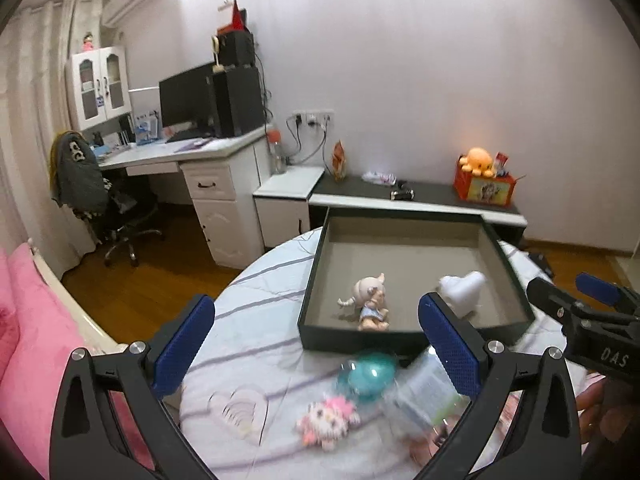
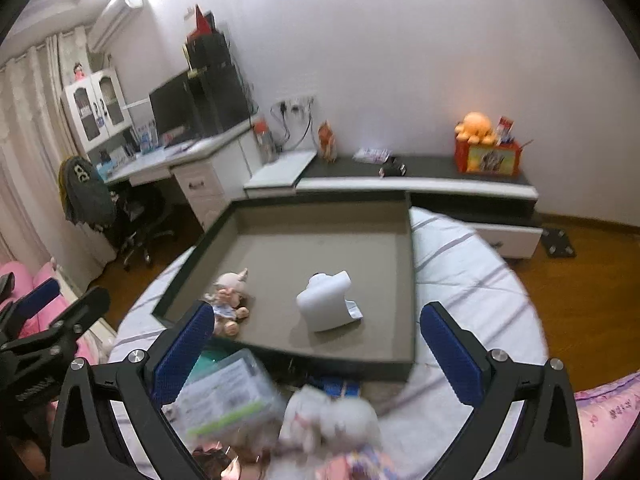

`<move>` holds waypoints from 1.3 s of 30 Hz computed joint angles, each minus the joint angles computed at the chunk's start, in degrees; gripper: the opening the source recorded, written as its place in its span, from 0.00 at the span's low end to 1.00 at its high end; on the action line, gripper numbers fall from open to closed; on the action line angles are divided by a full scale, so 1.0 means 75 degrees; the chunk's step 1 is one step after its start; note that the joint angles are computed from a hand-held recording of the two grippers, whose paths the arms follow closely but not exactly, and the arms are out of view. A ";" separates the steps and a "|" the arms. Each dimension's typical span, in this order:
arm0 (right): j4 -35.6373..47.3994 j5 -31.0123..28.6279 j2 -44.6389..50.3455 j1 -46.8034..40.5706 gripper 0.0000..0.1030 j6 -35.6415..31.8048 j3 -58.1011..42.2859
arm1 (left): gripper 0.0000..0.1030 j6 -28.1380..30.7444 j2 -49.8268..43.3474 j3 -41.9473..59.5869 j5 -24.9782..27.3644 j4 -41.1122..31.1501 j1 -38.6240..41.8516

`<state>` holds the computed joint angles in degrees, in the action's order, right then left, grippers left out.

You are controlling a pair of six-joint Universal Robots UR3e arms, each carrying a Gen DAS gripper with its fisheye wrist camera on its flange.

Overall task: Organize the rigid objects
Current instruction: 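Release both objects in the tray and withdraw both tools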

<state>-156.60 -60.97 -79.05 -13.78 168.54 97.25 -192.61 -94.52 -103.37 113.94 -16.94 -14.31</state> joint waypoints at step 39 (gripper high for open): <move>0.1439 -0.1238 -0.7608 -0.0822 1.00 -0.0173 0.4580 | 1.00 -0.0227 0.4300 -0.3548 -0.0684 -0.0325 -0.0462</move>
<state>-145.80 -70.26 -136.11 -19.95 167.25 131.60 -194.31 -62.27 -129.98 108.80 -19.38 -17.78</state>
